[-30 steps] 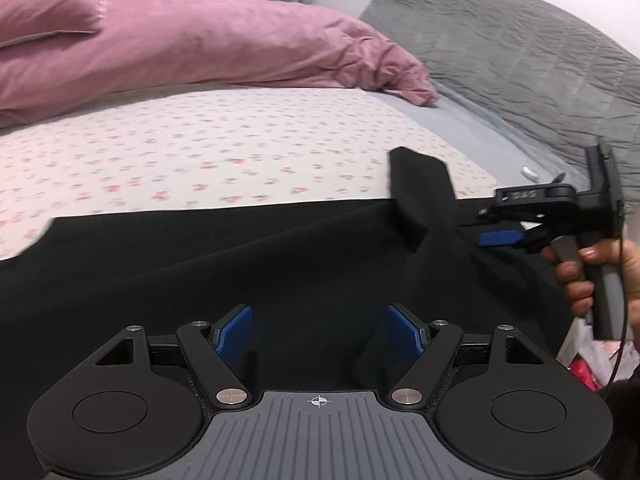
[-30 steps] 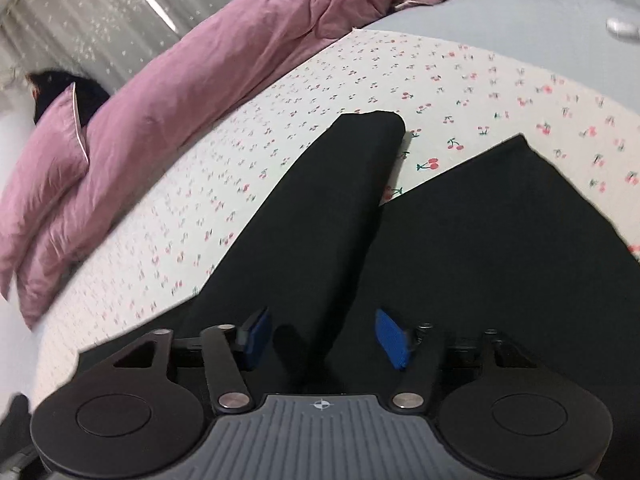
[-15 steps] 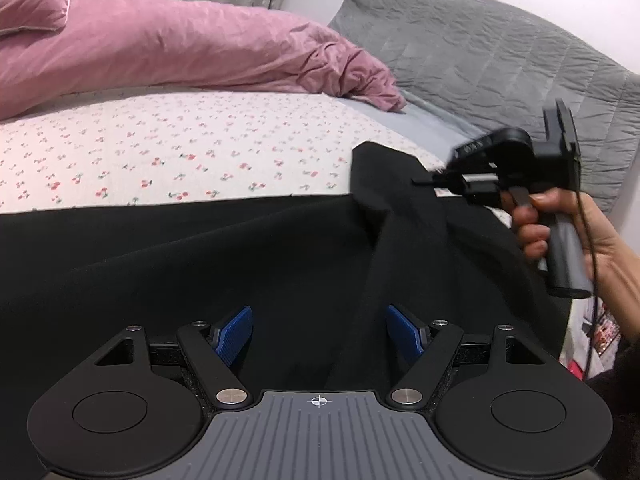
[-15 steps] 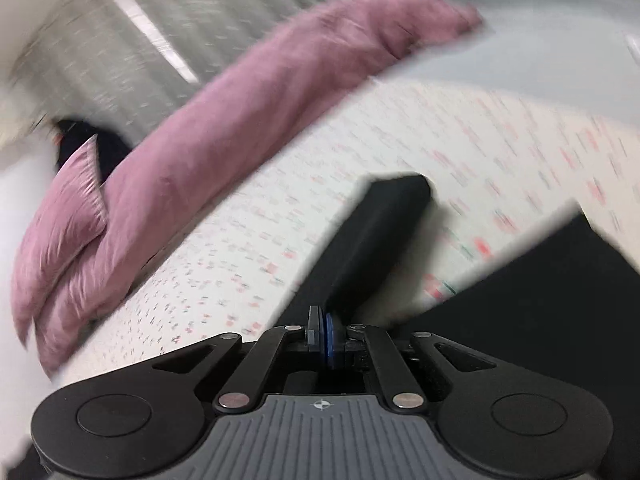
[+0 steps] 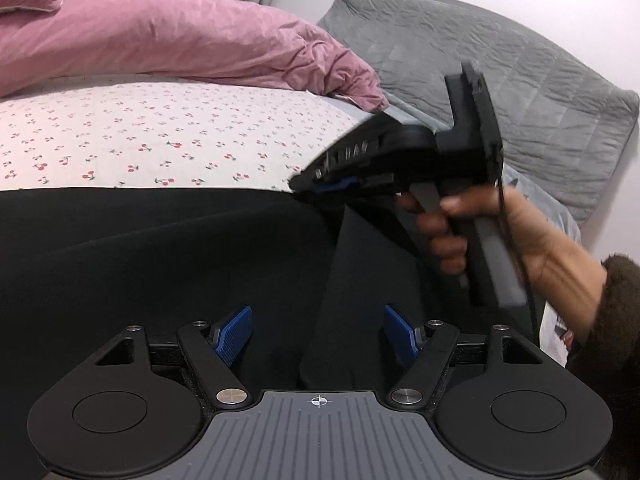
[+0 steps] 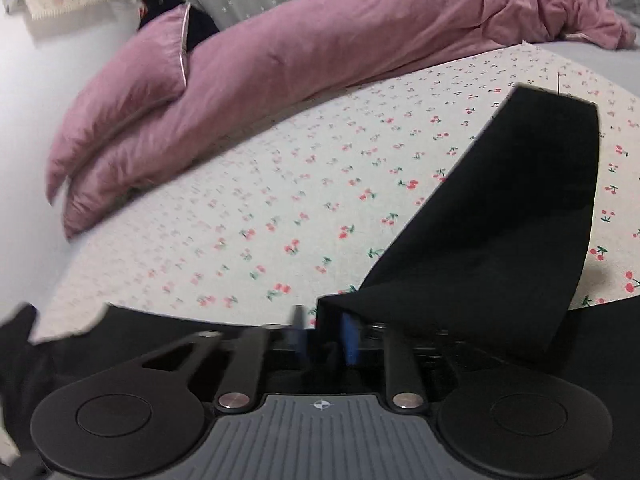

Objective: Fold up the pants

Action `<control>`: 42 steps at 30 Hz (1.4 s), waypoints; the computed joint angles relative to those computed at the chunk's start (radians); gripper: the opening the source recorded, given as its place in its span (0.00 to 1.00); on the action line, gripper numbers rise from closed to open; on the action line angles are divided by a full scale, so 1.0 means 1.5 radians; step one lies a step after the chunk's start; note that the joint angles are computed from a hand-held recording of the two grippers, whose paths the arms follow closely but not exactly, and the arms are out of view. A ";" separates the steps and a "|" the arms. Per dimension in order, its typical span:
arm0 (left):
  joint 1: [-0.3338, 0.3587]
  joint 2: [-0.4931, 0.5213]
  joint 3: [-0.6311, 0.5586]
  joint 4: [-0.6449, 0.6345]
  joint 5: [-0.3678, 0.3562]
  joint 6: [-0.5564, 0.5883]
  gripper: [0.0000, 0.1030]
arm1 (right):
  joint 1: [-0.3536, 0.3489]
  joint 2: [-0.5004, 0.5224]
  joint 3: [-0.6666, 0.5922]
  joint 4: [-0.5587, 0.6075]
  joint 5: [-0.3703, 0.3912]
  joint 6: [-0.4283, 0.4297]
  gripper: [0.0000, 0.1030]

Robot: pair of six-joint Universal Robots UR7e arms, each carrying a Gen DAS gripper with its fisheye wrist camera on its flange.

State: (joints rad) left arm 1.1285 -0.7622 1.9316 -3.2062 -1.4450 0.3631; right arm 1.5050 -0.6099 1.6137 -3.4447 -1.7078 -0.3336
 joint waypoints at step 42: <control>-0.031 0.000 0.064 0.007 -0.024 0.265 0.38 | -0.089 -0.164 0.213 -0.294 0.080 0.151 0.03</control>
State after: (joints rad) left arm 1.0819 -0.7617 2.0270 -3.1956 -1.4816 0.7612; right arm 1.3721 -0.8560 1.9335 -3.8852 -1.5884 -0.1069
